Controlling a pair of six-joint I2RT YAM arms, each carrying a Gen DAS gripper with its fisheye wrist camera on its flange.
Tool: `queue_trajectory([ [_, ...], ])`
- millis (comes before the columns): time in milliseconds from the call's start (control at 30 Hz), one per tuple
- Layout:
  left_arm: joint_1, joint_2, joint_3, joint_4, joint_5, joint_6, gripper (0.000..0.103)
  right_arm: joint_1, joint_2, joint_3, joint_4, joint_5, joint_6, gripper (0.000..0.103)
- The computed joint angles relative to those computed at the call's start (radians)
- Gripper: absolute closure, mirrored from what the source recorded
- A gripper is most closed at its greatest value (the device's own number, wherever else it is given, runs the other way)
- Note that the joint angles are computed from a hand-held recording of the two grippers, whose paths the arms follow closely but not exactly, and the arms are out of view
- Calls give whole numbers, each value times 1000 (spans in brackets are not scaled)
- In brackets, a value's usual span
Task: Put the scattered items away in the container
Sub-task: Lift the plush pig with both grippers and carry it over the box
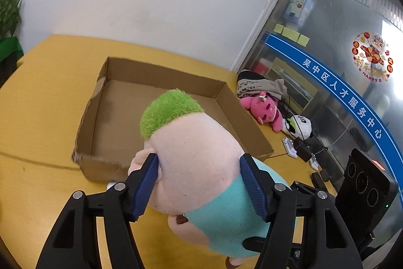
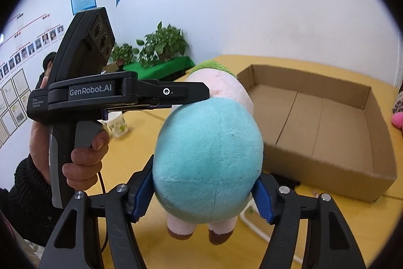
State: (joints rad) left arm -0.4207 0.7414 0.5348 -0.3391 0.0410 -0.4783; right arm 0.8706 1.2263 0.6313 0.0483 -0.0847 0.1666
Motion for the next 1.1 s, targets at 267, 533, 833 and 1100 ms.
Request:
queue_trajectory([
  [267,109,176,310,-87,72,159,38,-83,34,212,-80,-27,-75,36],
  [533,235,427,674,-150,127,308,38,-165,238,592,-175,-64,-138,36],
  [833,394,776,917,-189,267,413,38,-223,591,951,-224,-109,-48,36],
  [1100,454,1105,1058,-193,298,458,38,-265,953,1254,-290,-175,57,36],
])
